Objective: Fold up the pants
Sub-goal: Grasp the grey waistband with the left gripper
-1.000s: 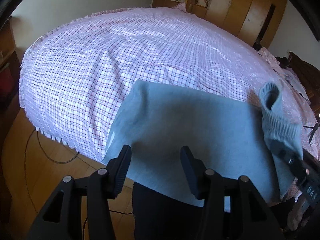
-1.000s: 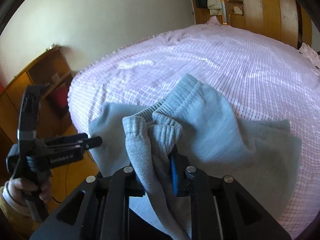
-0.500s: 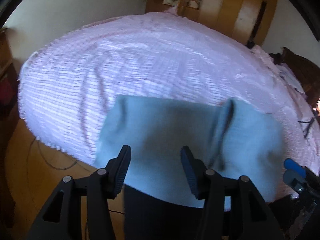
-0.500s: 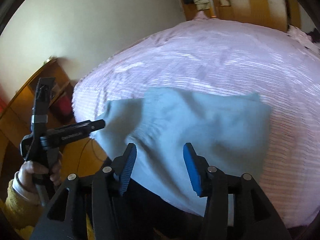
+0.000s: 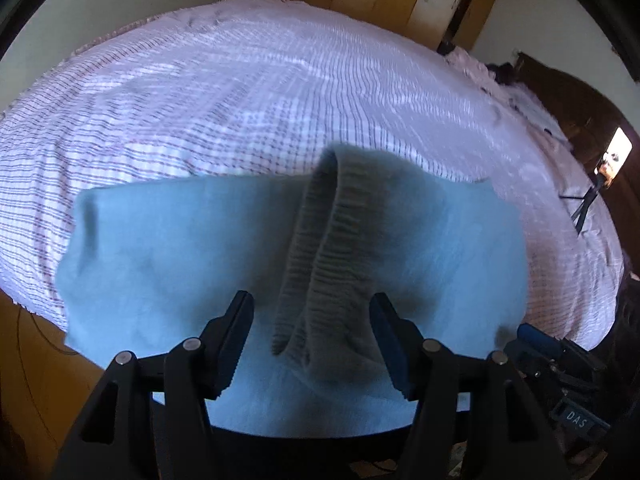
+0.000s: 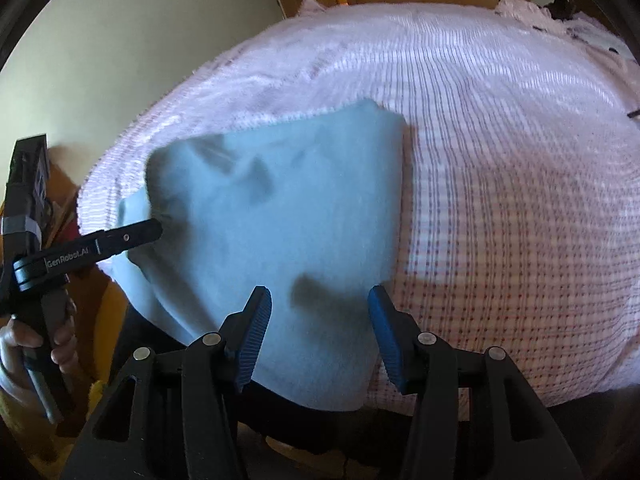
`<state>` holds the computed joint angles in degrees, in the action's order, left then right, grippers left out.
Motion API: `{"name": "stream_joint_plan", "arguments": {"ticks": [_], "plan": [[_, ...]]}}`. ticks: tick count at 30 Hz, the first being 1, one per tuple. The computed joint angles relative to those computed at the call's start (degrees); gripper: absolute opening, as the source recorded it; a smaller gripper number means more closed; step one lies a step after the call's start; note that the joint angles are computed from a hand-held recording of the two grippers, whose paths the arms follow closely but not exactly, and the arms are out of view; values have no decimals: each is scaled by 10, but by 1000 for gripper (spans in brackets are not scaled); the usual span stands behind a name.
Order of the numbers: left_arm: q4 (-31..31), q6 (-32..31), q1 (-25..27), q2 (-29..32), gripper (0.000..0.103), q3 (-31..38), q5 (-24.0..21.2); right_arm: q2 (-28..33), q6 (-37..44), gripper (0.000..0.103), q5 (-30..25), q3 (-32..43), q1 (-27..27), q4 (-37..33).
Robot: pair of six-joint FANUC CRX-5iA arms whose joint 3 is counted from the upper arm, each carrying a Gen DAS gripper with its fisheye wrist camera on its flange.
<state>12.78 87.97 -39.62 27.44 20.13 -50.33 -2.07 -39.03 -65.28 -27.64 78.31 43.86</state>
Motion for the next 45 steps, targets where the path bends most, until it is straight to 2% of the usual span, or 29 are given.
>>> {"name": "stream_joint_plan", "arguments": {"ticks": [2, 7, 9, 13, 17, 20, 23, 32, 34, 36, 38, 40, 45], "plan": [[-8, 7, -3, 10, 63, 8, -5, 1, -1, 44, 6, -4, -2, -5], [-17, 23, -10, 11, 64, -8, 32, 1, 1, 48, 28, -9, -18, -44], [-18, 19, -10, 9, 64, -12, 38, -21, -55, 49, 69, -48, -21, -16], [-18, 23, -11, 5, 63, -22, 53, -31, -78, 49, 83, -65, -22, -1], [10, 5, -10, -11, 46, -56, 78, -21, -57, 53, 78, -55, -23, -6], [50, -23, -4, -20, 26, -78, 91, -13, -49, 53, 78, -47, -28, -9], [75, -37, -2, -36, 22, -101, 106, -13, -56, 53, 80, -46, -28, -7], [100, -68, -2, -70, 21, -141, 141, -23, -88, 53, 36, -40, -1, -20], [118, -88, -2, -69, 21, -145, 141, -24, -94, 53, 21, -38, 6, -19], [93, -67, -3, -62, 22, -129, 122, -23, -98, 53, 3, -34, 12, -18], [32, -9, -9, -51, 33, -100, 93, -22, -96, 53, -13, -28, 15, -17], [6, 19, -12, -45, 44, -94, 86, -24, -78, 53, -31, -22, 15, -12], [31, 6, -9, -45, 47, -119, 116, -20, 13, 53, -47, 4, -6, 14]]}}
